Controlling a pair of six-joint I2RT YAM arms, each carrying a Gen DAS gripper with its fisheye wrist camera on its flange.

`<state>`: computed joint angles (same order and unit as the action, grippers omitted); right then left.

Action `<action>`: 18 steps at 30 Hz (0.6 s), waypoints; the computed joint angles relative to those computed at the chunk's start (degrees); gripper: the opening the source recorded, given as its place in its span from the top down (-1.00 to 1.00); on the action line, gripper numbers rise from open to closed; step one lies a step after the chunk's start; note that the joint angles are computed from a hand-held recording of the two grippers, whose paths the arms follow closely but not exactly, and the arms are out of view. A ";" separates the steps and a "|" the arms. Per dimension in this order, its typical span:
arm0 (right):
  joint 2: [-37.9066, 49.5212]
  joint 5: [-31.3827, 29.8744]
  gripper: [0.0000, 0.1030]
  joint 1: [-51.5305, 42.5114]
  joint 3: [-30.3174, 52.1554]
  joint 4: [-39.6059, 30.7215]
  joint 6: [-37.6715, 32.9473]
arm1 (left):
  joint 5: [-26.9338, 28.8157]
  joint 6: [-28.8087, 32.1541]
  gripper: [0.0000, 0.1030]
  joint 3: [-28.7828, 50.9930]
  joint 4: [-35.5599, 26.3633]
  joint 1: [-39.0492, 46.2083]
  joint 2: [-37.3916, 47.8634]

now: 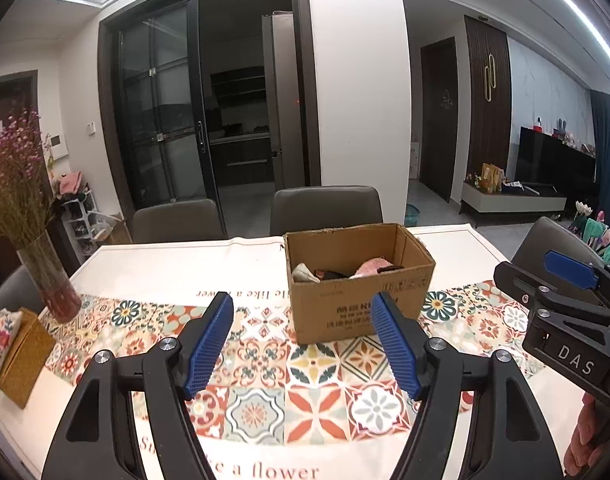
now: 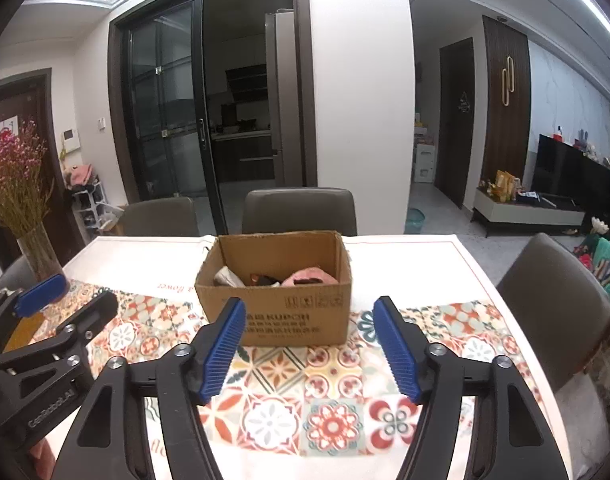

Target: Organize soft objects

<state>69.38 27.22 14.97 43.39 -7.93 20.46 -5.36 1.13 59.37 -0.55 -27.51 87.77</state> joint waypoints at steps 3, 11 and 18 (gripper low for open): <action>-4.62 0.95 -0.37 1.46 -2.57 -2.15 1.31 | -1.62 -0.62 -0.43 -3.32 -0.08 -1.10 -3.79; -15.74 8.50 -0.45 8.52 -6.62 -10.44 4.30 | -5.38 -2.13 -0.58 -11.76 -2.07 -4.44 -14.44; -24.68 16.14 -0.45 16.88 -7.65 -21.62 10.69 | -10.47 -3.81 -0.82 -15.79 -4.94 -8.62 -21.97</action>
